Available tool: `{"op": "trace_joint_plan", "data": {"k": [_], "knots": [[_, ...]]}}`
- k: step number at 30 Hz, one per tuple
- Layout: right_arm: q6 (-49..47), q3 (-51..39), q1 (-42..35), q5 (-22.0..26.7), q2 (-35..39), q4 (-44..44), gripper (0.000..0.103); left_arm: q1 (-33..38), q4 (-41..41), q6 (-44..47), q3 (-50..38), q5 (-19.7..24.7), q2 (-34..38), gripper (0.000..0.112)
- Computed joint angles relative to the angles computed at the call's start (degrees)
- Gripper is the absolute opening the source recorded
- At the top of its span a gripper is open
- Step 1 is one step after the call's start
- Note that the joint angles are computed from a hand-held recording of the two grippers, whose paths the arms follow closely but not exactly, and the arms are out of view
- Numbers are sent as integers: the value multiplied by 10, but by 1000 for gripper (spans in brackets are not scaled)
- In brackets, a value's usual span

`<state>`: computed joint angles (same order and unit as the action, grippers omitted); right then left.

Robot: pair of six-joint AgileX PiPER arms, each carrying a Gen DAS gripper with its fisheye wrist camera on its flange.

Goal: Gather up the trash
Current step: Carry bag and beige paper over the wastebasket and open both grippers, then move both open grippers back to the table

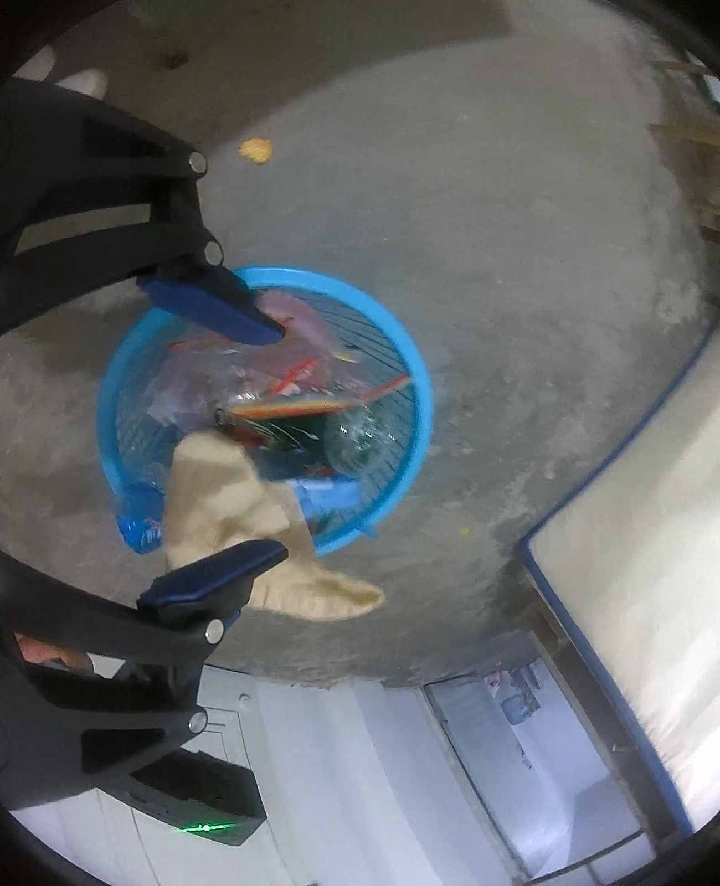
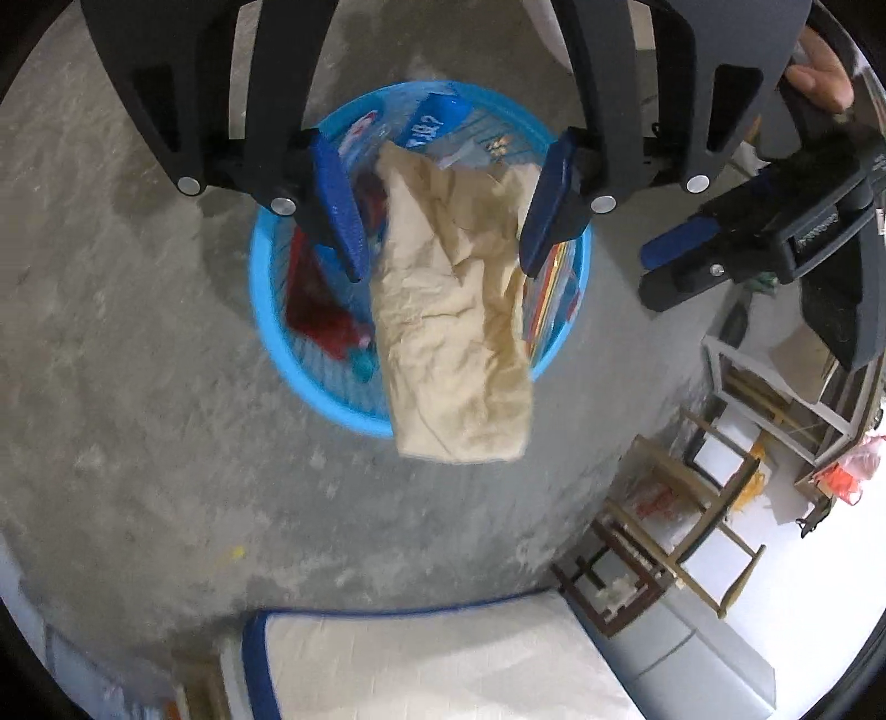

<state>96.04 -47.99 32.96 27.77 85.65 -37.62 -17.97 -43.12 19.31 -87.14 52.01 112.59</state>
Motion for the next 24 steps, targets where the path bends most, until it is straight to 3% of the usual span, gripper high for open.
{"op": "trace_joint_plan", "data": {"k": [3, 6, 8, 10, 14, 18, 24], "knots": [[86, 10, 32, 44, -33, -75, 56, -9, 11, 1, 4, -5, -33, 74], [115, 13, 50, 64, -51, -109, 35, -12, 7, 9, 15, -11, -64, 74], [108, 14, 47, 47, -50, -100, 18, -7, -2, 11, 21, -2, -88, 74], [121, 16, 49, 34, -50, -106, 12, 1, -15, 20, 28, 11, -112, 74], [142, 9, 53, 27, -46, -124, 12, 15, -19, 28, 30, 46, -171, 74], [118, -5, 28, -13, -29, -98, 11, 36, -7, 50, 29, 90, -247, 79], [116, -7, 12, -73, -12, -66, 8, 134, -16, 110, 18, 178, -339, 83]]}}
